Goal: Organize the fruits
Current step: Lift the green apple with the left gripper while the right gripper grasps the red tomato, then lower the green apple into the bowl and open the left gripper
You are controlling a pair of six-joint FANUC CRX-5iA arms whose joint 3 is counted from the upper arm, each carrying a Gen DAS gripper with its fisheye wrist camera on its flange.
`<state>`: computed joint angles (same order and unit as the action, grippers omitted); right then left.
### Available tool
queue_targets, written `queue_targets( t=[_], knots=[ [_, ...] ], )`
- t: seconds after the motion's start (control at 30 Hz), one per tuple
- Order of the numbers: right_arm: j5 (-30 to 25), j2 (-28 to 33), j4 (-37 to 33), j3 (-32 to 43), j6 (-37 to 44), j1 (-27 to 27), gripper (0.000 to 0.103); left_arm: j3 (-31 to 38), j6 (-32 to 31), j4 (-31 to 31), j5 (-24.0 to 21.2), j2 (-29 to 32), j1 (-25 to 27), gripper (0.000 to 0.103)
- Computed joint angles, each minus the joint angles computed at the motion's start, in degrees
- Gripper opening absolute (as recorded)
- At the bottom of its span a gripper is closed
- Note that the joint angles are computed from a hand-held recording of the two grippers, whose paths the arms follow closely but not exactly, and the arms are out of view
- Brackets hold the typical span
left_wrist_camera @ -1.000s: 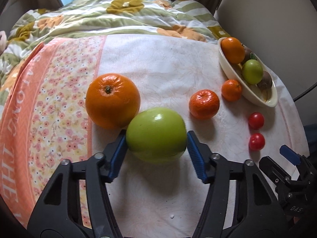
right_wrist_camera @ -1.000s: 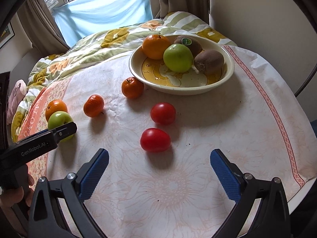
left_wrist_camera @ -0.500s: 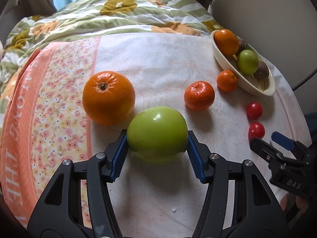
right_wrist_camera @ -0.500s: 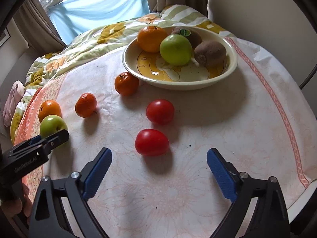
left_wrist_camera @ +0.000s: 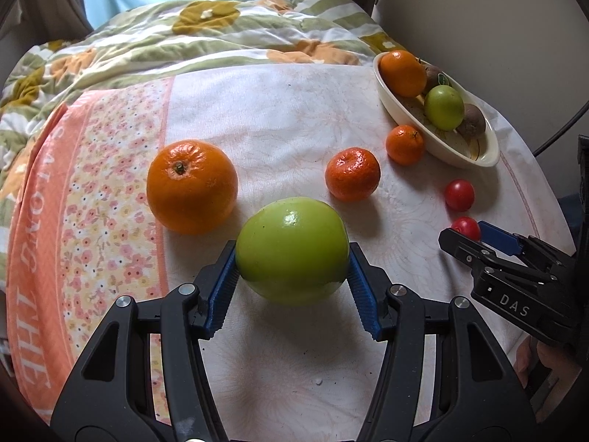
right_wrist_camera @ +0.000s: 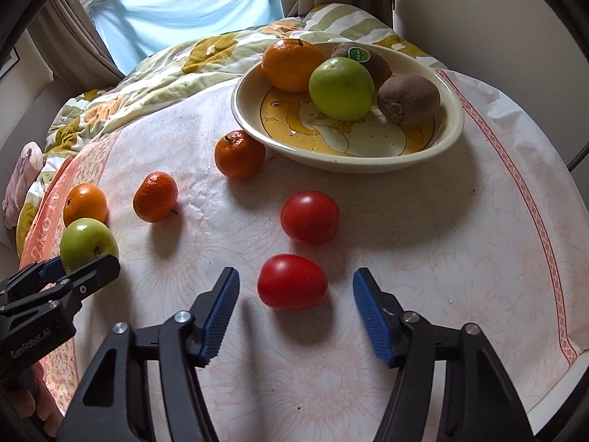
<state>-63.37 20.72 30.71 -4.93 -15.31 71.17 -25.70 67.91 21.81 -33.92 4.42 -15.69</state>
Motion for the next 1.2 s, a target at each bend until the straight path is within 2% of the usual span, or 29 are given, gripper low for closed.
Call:
queue_targets(
  t=[0.07,0.1,0.13,0.3,0.63,0.93,1.2],
  knots=[
    [-1.0,0.5,-0.3,0.9,0.8,0.1,0.045,-0.3,-1.0,0.7,-0.3,-0.4,0.4,0.06],
    [-1.6,0.8,-0.6,1.4,1.4,0.0,0.036,-0.3,-1.1,0.7,-0.4,-0.5,0.5,0.06],
    [-1.8,1.0,-0.8,1.8,1.8,0.0,0.034,-0.4,-1.3,0.8,-0.4,-0.7,0.6,0.06],
    [-1.3,0.5,-0.8,1.5,1.3,-0.1,0.034,-0.3,-1.6,0.5,-0.7,-1.7,0.9,0.06],
    [-3.6,-1.6,1.0,2.2,1.4,0.8,0.034,1.3,-2.1,1.2,-2.9,-4.4,0.3,0.06],
    [-6.7,-5.7,3.6,1.7,3.3,0.6,0.034,7.0,1.4,-0.6,-3.6,-4.1,-2.4,0.06],
    [-6.2,-10.4,6.0,-1.5,7.0,-1.9,0.034,14.2,8.6,-4.7,-3.6,-0.2,-6.5,0.06]
  ],
)
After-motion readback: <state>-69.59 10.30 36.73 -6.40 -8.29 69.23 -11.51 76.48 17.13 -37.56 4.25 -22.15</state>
